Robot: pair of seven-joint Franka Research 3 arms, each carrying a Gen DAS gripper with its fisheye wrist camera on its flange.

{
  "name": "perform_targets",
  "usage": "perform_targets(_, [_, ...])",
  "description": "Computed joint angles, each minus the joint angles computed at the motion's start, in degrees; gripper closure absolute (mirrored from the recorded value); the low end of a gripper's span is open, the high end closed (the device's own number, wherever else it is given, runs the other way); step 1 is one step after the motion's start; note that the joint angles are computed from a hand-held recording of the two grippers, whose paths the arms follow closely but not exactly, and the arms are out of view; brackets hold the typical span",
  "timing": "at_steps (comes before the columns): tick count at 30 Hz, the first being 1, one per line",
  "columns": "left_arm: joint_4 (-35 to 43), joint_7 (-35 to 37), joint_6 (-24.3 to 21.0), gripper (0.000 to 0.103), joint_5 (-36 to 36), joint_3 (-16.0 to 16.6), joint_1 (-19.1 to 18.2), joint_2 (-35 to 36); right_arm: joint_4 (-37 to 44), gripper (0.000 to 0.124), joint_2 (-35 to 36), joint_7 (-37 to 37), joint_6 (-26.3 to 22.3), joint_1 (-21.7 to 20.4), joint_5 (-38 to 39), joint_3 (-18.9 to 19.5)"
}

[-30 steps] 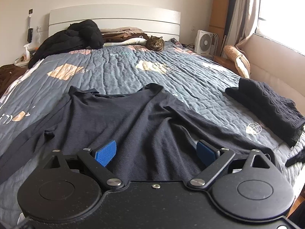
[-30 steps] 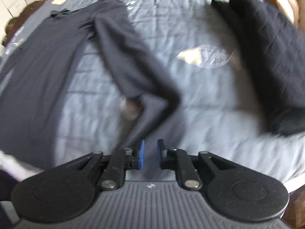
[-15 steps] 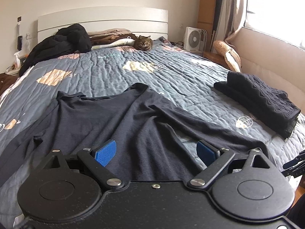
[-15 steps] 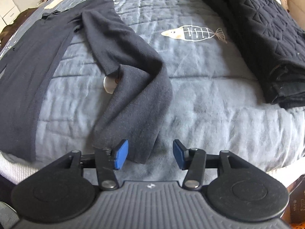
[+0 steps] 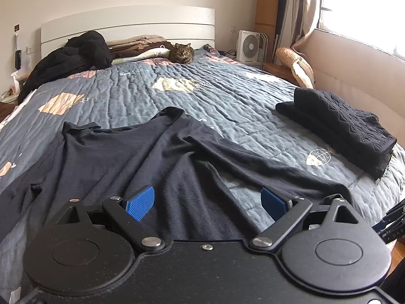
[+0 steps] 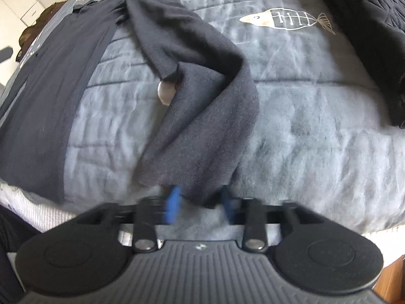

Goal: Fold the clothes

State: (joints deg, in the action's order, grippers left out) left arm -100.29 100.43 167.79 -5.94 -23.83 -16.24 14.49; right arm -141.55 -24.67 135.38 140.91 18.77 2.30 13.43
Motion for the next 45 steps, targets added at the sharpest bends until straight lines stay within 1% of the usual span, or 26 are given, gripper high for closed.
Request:
perform_targets(1, [0.12, -0.05, 0.0, 0.012, 0.13, 0.01, -0.11, 0.12, -0.11, 0.121, -0.44, 0.77, -0.02, -0.53, -0.78, 0.34])
perform_targets(2, [0.23, -0.1, 0.01, 0.012, 0.26, 0.02, -0.2, 0.2, -0.19, 0.121, -0.96, 1.17, -0.26, -0.8, -1.2, 0.44])
perform_targets(5, [0.41, -0.23, 0.22, 0.012, 0.44, -0.07, -0.3, 0.39, 0.9, 0.122, -2.35, -1.03, -3.96, -0.56, -1.82, -0.11])
perform_targets(9, [0.64, -0.44, 0.21, 0.012, 0.89, -0.04, -0.38, 0.66, 3.38, 0.122, -5.14, -4.42, -12.96, -1.33, -3.9, -0.35])
perform_targets(13, [0.74, -0.89, 0.38, 0.012, 1.31, -0.05, -0.48, 0.65, 5.14, 0.121, -7.96, -5.4, -19.99, -3.4, -7.49, 0.48])
perform_targets(14, [0.74, -0.88, 0.42, 0.012, 1.31, -0.09, -0.43, 0.62, 6.01, 0.121, -7.41, -6.74, -22.83, -3.28, -7.13, 0.07])
perform_targets(16, [0.69, -0.79, 0.43, 0.012, 1.2, -0.23, -0.29, 0.5, 8.01, 0.12, -5.19, -8.19, -29.33, -3.83, -9.75, 1.24])
perform_targets(18, [0.55, -0.6, 0.62, 0.012, 1.01, -0.37, -0.14, 0.34, 8.8, 0.119, -3.65, -7.92, -33.2, -4.13, -12.38, 2.08])
perform_targets(19, [0.45, -0.38, 0.76, 0.012, 0.76, -0.51, 0.05, 0.23, 8.2, 0.118, -4.18, -6.39, -33.23, -4.26, -13.06, 2.11])
perform_targets(21, [0.27, 0.09, 1.04, 0.012, 0.23, -0.76, 0.4, 0.0, 4.76, 0.118, -8.08, -2.57, -27.89, -4.22, -12.99, 1.64])
perform_targets(23, [0.34, -0.18, 1.13, 0.012, 0.04, -0.55, 0.42, -0.13, 2.65, 0.117, -10.29, -0.13, -20.51, -4.02, -11.91, 1.61])
perform_targets(26, [0.29, -1.65, 1.2, 0.012, 0.84, 0.52, 0.03, -0.37, 1.39, 0.112, -10.93, 2.96, -9.53, -4.47, -11.05, 2.65])
perform_targets(28, [-0.14, -1.87, 1.32, 0.012, 0.73, 0.59, 0.38, -0.83, 3.27, 0.105, -8.0, 3.74, -2.74, -5.73, -12.62, 4.09])
perform_targets(30, [-0.68, -2.18, 1.69, 0.012, 1.0, 1.02, 0.59, -1.34, 5.59, 0.086, -4.62, 5.02, 3.95, -7.32, -15.09, 5.66])
perform_targets(31, [-0.97, -2.3, 1.86, 0.012, 1.2, 1.29, 0.75, -1.62, 7.55, 0.08, -2.17, 5.82, 6.86, -8.83, -17.52, 6.82])
perform_targets(32, [-1.19, -2.51, 1.97, 0.012, 1.34, 1.63, 0.99, -1.85, 9.84, 0.071, 0.69, 6.94, 9.76, -10.56, -20.53, 8.0])
perform_targets(33, [-1.37, -2.73, 2.06, 0.012, 1.48, 1.98, 1.24, -2.05, 12.39, 0.066, 3.66, 8.46, 12.25, -12.25, -23.98, 9.16])
perform_targets(34, [-1.54, -2.98, 2.15, 0.012, 1.65, 2.34, 1.49, -2.24, 15.47, 0.063, 6.93, 10.2, 13.49, -13.55, -27.42, 10.05])
perform_targets(35, [-1.7, -3.23, 2.24, 0.011, 1.84, 2.68, 1.74, -2.42, 18.97, 0.058, 10.45, 11.56, 13.9, -14.47, -30.57, 10.63])
perform_targets(37, [-1.96, -3.78, 2.39, 0.011, 2.26, 3.38, 2.24, -2.73, 26.36, 0.053, 17.7, 13.76, 13.99, -15.33, -36.67, 11.12])
perform_targets(39, [-1.51, -4.37, 2.48, 0.011, 3.87, 4.63, 2.58, -2.59, 34.61, 0.051, 25.16, 15.09, 11.42, -14.54, -41.19, 10.66])
perform_targets(40, [-0.45, -3.28, 2.0, 0.011, 3.79, 4.53, 3.49, -2.03, 38.22, 0.051, 28.36, 15.93, 10.44, -13.77, -43.05, 9.97])
perform_targets(41, [0.79, -1.98, 1.43, 0.011, 3.59, 4.37, 4.45, -1.38, 41.83, 0.051, 31.52, 16.48, 9.65, -12.88, -44.56, 9.09])
perform_targets(43, [3.03, 0.37, 1.97, 0.011, 3.1, 4.23, 6.25, 0.01, 48.2, 0.051, 37.37, 16.71, 9.96, -11.36, -46.35, 6.89])
perform_targets(44, [5.11, 2.34, 1.48, 0.011, 3.08, 3.91, 7.33, 1.33, 50.96, 0.051, 39.63, 15.28, 9.39, -10.78, -45.66, 6.2])
perform_targets(45, [7.35, 2.97, 0.7, 0.011, 4.23, 4.57, 7.45, 2.66, 54.36, 0.051, 42.43, 12.53, 8.51, -10.49, -44.24, 5.74])
